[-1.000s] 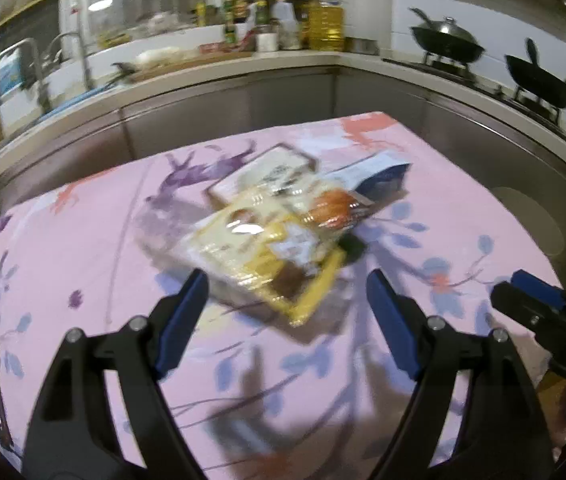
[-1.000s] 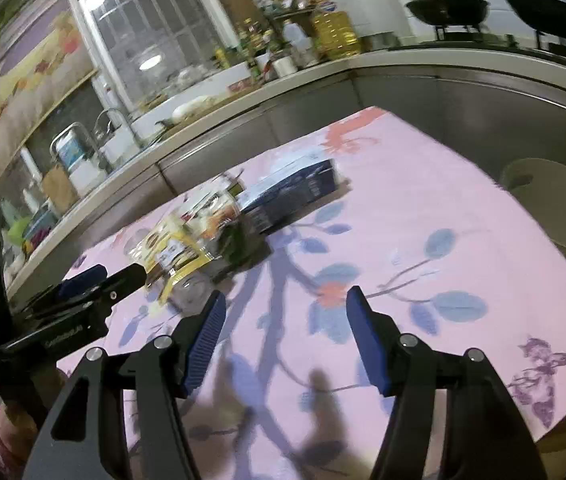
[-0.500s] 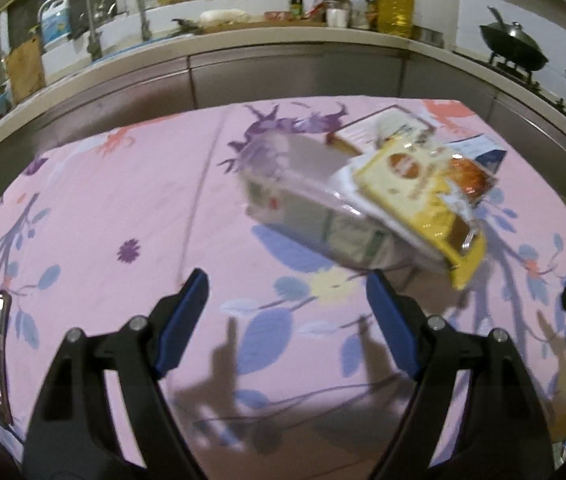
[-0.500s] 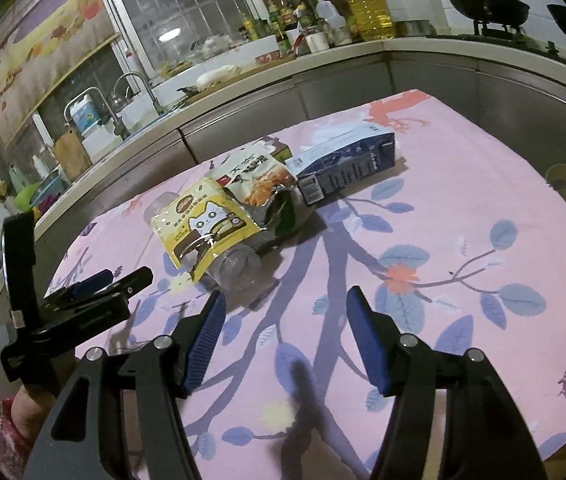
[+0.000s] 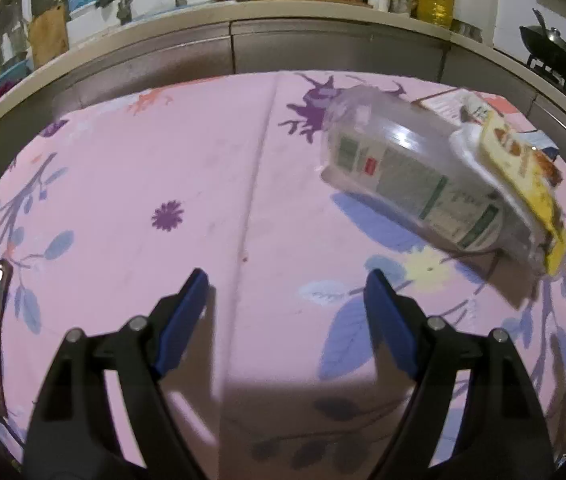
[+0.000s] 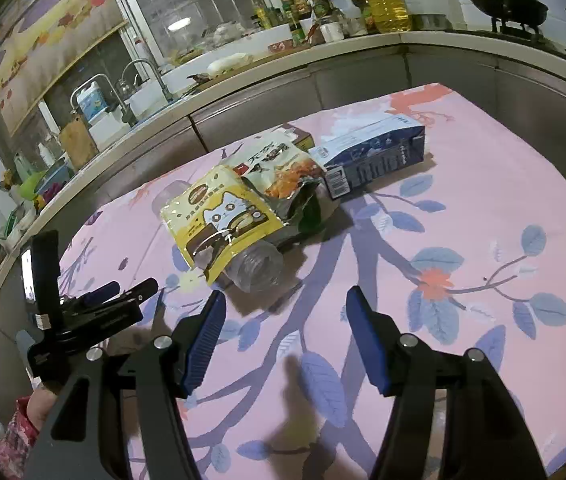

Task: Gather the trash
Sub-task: 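Reach the right gripper to the orange snack bag while the left gripper reaches the yellow packet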

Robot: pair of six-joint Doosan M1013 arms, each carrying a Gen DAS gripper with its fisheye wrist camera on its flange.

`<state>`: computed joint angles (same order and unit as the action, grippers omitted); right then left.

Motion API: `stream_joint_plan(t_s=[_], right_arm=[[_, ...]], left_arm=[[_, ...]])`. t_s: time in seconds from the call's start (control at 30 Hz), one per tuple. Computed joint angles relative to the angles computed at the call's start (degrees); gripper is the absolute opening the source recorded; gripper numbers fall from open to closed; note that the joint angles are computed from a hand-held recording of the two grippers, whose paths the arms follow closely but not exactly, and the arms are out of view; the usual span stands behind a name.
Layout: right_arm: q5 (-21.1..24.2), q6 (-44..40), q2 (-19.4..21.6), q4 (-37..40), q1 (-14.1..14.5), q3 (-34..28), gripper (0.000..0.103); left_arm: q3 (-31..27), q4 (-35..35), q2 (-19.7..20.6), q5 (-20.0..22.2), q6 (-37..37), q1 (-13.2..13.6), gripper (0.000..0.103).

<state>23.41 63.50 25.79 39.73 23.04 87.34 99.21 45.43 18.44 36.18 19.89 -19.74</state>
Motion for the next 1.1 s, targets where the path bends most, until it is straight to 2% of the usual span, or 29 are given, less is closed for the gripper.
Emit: stream_joint_plan(t_s=[0.2,0.33,0.5,0.63,0.73,0.8,0.93,1.03,1.1], right_arm=[[1.82,-1.09,0.92,0.93,0.19,-1.49,0.060],[4.78,-5.01,2.34,5.81,-0.22,-4.41,0.060],[10.07,-5.86,5.23,11.09,-0.93,-9.42,0.060],[13.78,-1.33,8.25,10.85,-1.26,-14.04,0.060],[17.44,-0.97,9.68,12.84,-1.62,-15.75,0.060],[22.11,-7.29,9.72,19.65,-2.07,-15.08,0.060],[26.47,-19.02,8.00,24.91,-1.60,-12.24,0.060],[25.81,-21.04,6.98,23.28,-0.82,-10.71,0.060],[25.04,-21.34,6.64,22.65,-0.54,-10.03,0.060]], left_arm=[[0.10,-1.75,0.09,-1.48,0.93,0.55,0.078],[0.54,-1.10,-0.11,-2.27,0.52,0.45,0.078],[1.88,0.68,-0.95,-4.74,-1.97,0.62,0.078],[2.43,-0.78,-1.35,-6.62,-2.37,1.28,0.078],[3.41,-3.38,-2.18,-9.82,-1.30,2.15,0.078],[4.53,-7.26,-3.08,-13.41,1.13,3.04,0.078],[6.42,-13.31,-4.98,-19.19,4.26,4.44,0.078],[6.38,-10.02,-5.61,-19.34,1.10,4.20,0.078],[6.06,-11.32,-5.64,-19.53,2.31,4.07,0.078]])
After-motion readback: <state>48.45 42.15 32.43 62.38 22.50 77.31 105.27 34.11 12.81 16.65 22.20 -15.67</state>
